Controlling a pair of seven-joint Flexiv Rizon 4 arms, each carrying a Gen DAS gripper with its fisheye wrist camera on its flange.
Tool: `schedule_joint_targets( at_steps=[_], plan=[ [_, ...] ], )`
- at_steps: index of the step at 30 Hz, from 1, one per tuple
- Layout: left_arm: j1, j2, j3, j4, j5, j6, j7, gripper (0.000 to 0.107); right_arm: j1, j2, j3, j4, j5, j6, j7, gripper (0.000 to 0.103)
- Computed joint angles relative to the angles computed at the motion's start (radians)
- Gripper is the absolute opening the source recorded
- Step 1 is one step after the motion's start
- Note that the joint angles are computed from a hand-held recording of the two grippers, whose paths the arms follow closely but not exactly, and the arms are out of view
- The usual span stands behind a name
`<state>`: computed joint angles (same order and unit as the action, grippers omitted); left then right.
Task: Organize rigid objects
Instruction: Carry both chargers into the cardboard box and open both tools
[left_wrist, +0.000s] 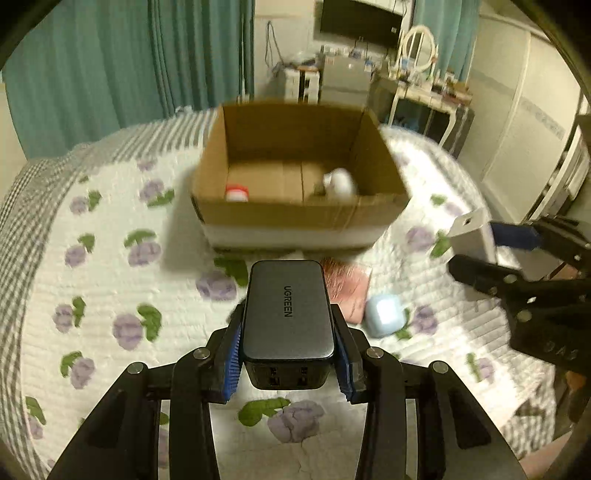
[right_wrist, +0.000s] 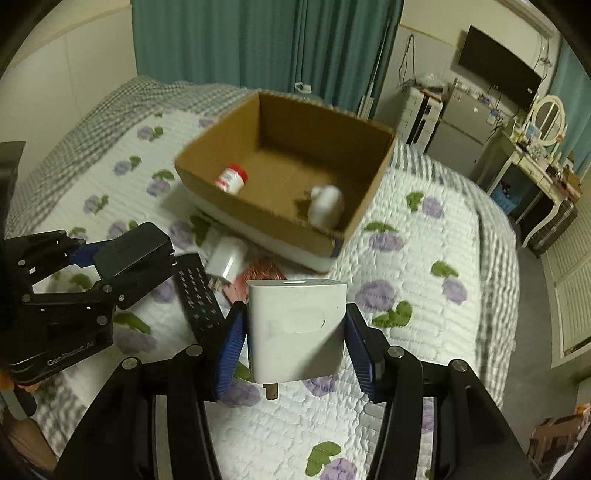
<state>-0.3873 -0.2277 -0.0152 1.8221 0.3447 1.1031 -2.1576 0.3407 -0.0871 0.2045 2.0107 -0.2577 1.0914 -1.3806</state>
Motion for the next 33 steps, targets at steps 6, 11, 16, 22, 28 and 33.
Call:
schedule_joint_targets(
  at_steps=[6,11,16,22,28,33],
  plan=[
    [0.024,0.038,0.001,-0.052,0.002,0.016,0.027,0.042,0.019,0.013,-0.002,-0.078,-0.058,-0.029,0.046,0.052],
    [0.044,0.011,0.004,-0.151,0.019,0.002,0.058,0.042,0.033,-0.047,-0.015,-0.2,-0.069,-0.036,0.059,0.052],
    [0.061,-0.061,0.021,-0.249,0.005,0.021,0.097,0.042,0.051,-0.138,-0.039,-0.324,-0.11,-0.033,0.08,0.052],
    [0.077,-0.197,0.038,-0.361,-0.069,0.028,0.206,0.042,0.057,-0.303,-0.059,-0.492,-0.064,-0.032,0.077,0.052],
    [0.06,-0.333,0.067,-0.47,-0.095,-0.009,0.274,0.042,0.056,-0.45,-0.081,-0.624,-0.025,-0.075,0.066,0.052],
    [0.062,-0.406,0.062,-0.518,-0.151,-0.004,0.353,0.042,0.058,-0.55,-0.104,-0.715,-0.02,-0.124,0.084,0.052]
  ],
)
